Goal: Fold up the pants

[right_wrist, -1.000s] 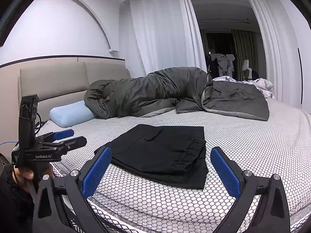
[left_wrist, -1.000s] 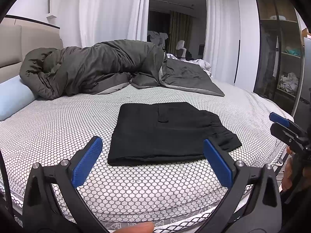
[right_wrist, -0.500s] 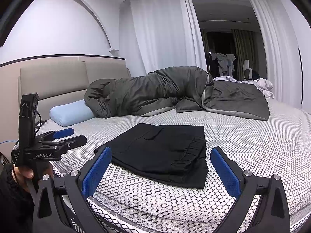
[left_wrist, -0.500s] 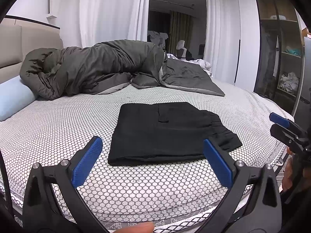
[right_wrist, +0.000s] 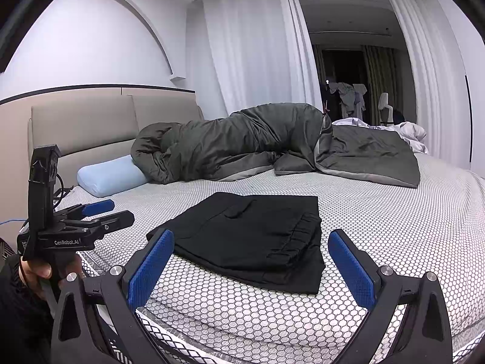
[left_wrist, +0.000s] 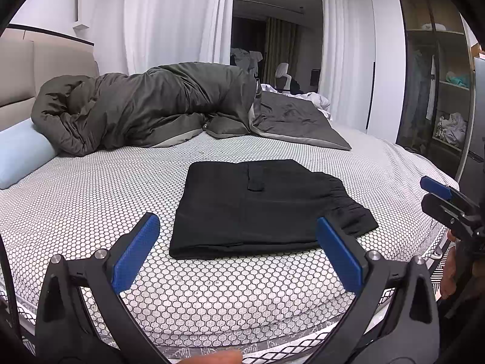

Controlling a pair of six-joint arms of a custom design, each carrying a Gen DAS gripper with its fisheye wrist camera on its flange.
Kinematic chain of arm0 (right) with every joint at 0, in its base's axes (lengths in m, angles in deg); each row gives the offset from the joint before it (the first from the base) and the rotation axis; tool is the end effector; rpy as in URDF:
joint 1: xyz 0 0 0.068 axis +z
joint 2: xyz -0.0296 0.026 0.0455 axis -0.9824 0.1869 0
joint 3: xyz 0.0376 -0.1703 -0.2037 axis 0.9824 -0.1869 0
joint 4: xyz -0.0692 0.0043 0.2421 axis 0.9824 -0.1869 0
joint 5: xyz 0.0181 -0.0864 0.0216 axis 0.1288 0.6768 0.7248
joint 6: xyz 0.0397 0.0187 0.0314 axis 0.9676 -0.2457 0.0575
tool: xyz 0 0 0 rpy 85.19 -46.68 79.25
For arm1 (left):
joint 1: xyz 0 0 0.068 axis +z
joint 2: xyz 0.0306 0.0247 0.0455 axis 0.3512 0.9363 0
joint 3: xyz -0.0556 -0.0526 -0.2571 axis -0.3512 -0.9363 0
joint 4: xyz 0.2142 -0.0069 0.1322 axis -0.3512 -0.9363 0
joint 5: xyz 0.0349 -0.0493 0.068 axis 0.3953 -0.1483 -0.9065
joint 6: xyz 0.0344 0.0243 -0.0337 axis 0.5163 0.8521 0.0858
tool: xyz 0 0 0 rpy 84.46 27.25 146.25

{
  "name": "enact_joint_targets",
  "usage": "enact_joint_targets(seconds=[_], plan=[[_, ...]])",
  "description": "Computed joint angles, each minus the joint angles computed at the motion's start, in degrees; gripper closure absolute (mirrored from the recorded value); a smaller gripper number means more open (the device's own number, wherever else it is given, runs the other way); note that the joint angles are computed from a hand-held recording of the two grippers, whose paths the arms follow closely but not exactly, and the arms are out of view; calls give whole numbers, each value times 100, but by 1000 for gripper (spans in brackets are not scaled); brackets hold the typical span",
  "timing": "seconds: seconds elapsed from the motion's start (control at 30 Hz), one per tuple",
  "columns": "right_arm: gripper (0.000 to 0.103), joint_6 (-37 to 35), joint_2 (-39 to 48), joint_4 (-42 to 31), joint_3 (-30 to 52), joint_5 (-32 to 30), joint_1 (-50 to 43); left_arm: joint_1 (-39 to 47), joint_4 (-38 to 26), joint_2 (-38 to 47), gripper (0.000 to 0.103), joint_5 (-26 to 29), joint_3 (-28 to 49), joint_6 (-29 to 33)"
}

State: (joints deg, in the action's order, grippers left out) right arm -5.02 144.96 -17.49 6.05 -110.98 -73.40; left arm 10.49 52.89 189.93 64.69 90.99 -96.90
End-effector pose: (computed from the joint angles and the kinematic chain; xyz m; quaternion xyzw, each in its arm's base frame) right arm 0.2965 0.0458 0.1593 -0.2014 0.7830 0.1877 0.5578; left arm 0.2947 -0.0439 0.1008 -0.0646 0.8189 -0.0006 0.5703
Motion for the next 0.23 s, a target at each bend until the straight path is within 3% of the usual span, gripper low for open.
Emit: enact_joint_targets(seconds=[0.23], plan=[[0,-2,-8,6,-15,7,3,12,-26,-8,1,29,7,23]])
